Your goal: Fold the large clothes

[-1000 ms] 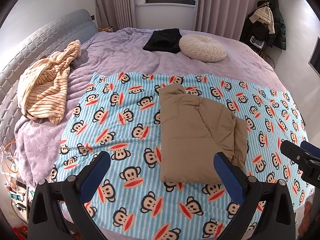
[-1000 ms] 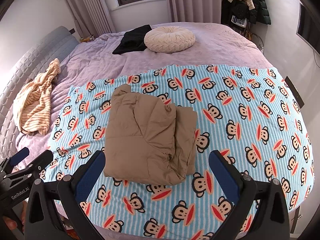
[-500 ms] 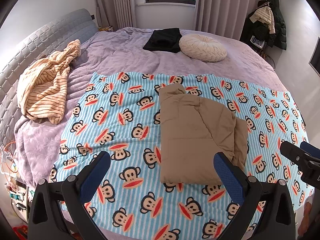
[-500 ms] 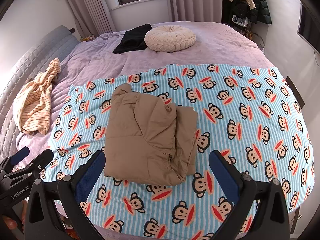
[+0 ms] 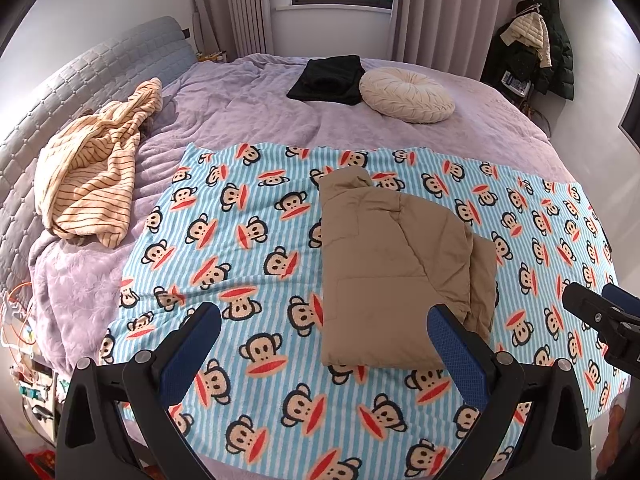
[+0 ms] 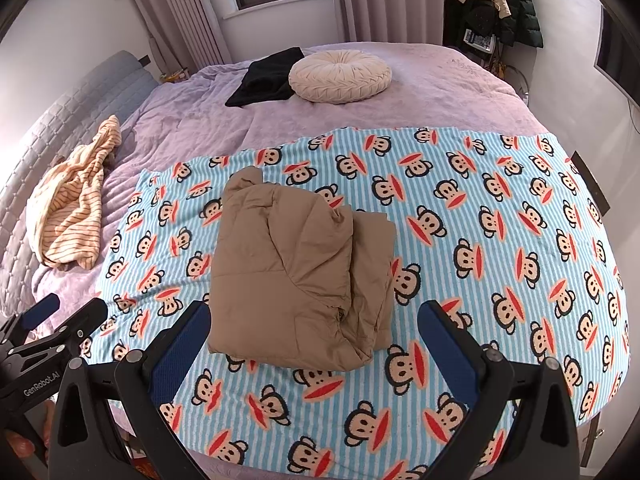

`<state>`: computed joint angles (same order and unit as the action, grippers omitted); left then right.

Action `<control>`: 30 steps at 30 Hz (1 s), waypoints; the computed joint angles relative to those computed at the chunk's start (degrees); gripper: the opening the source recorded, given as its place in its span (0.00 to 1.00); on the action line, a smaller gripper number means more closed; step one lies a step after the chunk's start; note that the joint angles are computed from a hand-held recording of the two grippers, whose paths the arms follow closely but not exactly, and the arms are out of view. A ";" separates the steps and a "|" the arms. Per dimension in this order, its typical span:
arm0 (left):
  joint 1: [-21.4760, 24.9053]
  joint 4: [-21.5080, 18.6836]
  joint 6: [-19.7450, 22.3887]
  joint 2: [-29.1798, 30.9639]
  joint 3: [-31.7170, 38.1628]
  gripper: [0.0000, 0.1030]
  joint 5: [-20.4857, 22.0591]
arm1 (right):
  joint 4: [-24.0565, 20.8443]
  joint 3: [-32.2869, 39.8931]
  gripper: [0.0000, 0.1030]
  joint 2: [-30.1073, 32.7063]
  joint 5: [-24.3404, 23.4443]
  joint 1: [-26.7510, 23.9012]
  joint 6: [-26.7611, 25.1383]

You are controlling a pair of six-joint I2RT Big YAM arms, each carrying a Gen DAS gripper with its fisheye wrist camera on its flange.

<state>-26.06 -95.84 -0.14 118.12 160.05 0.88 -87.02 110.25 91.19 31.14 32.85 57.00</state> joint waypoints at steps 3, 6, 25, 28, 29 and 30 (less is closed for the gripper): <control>-0.03 0.02 -0.08 0.12 0.10 1.00 -0.23 | -0.01 0.04 1.00 -0.01 -0.05 0.01 -0.02; 0.01 0.98 -0.10 -0.86 -1.90 1.00 -0.22 | -0.01 0.03 1.00 -0.01 -0.06 0.02 0.04; 0.13 1.91 -0.11 -1.70 -3.79 1.00 -0.39 | -0.05 0.00 1.00 0.00 -0.07 0.11 0.17; 0.13 1.19 -0.06 -0.94 -2.35 1.00 -0.30 | -0.16 0.13 1.00 0.06 -0.13 0.10 0.17; 0.14 1.16 0.03 -0.87 -2.23 1.00 -0.27 | -0.27 0.24 1.00 0.09 -0.11 0.11 0.19; 0.19 1.65 0.15 -1.33 -3.15 1.00 -0.27 | -0.11 0.07 1.00 0.08 -0.03 0.17 0.27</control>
